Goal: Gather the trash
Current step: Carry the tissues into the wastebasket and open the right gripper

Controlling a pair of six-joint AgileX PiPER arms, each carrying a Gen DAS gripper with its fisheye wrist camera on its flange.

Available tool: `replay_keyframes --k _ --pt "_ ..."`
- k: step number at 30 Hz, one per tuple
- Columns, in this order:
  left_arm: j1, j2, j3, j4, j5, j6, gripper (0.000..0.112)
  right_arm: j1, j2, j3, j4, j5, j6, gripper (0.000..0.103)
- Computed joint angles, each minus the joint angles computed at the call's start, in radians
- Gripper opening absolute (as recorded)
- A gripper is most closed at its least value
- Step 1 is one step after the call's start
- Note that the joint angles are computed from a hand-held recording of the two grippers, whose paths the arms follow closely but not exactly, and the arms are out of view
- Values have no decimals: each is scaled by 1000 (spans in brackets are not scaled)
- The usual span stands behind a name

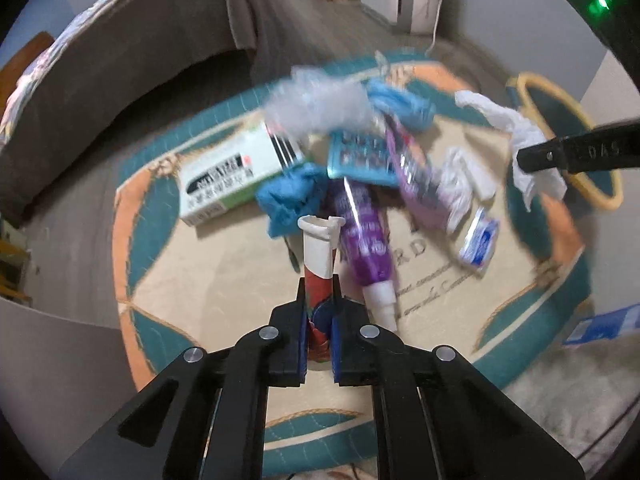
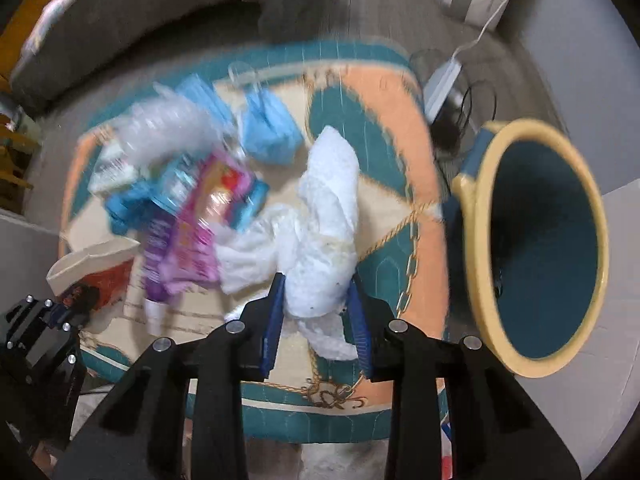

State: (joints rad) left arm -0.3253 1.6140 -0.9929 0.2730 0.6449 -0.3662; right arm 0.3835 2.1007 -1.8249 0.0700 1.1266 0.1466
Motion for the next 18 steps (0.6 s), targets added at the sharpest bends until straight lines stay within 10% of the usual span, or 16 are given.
replay_keyframes --k 18 --pt "-85 -119 -137 47 -115 -73 10 -126 -181 102 46 -174 -97 30"
